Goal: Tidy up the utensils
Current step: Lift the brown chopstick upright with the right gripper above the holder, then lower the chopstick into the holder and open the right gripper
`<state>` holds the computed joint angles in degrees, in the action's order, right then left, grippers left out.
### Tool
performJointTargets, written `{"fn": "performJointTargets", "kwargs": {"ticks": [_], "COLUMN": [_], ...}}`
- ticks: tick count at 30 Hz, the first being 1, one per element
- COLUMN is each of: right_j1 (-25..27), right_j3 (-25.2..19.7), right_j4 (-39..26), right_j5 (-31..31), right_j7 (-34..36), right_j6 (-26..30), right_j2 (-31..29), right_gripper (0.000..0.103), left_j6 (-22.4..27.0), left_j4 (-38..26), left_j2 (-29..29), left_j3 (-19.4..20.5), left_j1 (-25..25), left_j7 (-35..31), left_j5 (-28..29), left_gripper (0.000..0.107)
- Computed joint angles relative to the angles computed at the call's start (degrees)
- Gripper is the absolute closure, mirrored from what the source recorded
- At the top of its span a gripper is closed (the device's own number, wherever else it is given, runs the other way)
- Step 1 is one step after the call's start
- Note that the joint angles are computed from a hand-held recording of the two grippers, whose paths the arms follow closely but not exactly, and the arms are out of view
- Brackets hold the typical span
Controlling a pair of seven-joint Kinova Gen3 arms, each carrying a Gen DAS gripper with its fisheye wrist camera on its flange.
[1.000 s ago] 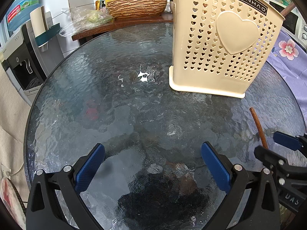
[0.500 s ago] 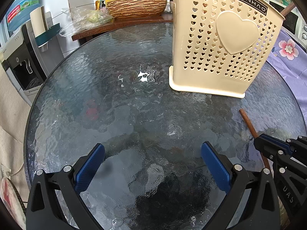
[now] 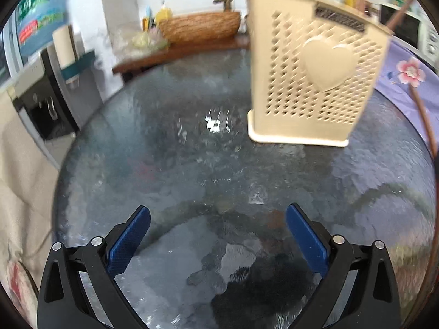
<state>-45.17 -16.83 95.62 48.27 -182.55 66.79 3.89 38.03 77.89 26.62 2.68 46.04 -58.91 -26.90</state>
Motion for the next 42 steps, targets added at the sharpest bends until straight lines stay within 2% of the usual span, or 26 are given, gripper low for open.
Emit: {"fn": "performJointTargets", "kwargs": {"ticks": [6,13,17,20,22,24,29,32,36,42], "right_j1": [0.5,3.1,4.8,5.6,5.9,6.0,5.8,4.9,5.7,5.7], "right_j3": [-1.9,-3.8,-3.1,-2.6,-2.1,-1.6,0.1,1.9,4.6,6.1], "right_j4": [-1.5,-7.0,-10.4,-13.0,-14.8,-17.3,-23.1,-26.0,-25.0,-21.0], "right_j5": [4.2,7.9,9.0,9.7,9.7,10.6,13.8,15.9,13.2,11.4], "right_j7": [0.1,4.4,7.5,9.8,11.6,13.5,18.0,20.8,20.1,18.1], "right_j6": [-0.6,0.5,0.5,0.6,0.9,2.4,5.1,6.9,4.1,2.1], "right_j2": [-4.4,-5.5,-5.4,-4.8,-4.5,-3.7,-1.8,0.3,1.1,2.5], "right_gripper": [0.096,0.096,0.096,0.096,0.096,0.096,0.096,0.096,0.096,0.096], "left_j6": [-3.2,0.1,-0.4,-1.8,-0.6,0.2,-2.1,-3.0,-3.6,-4.0], "left_j4": [5.0,0.9,-1.5,-3.6,-6.4,-8.8,-8.6,-7.8,-6.4,-4.9], "left_j2": [-5.9,-9.0,-10.3,-10.8,-10.1,-9.4,-9.4,-9.5,-9.5,-9.3], "left_j3": [2.1,6.3,5.8,5.0,4.7,5.4,3.9,4.8,3.9,4.0], "left_j1": [-2.8,-7.0,-7.5,-6.4,-5.5,-6.0,-4.2,-5.1,-4.1,-5.1], "left_j7": [-2.2,-12.2,-13.4,-13.5,-13.7,-15.5,-14.2,-15.3,-13.9,-13.1], "left_j5": [2.2,6.3,7.0,4.4,3.1,4.3,2.8,4.6,4.0,5.1], "left_gripper": [0.011,0.011,0.011,0.011,0.011,0.011,0.011,0.011,0.011,0.011]}}
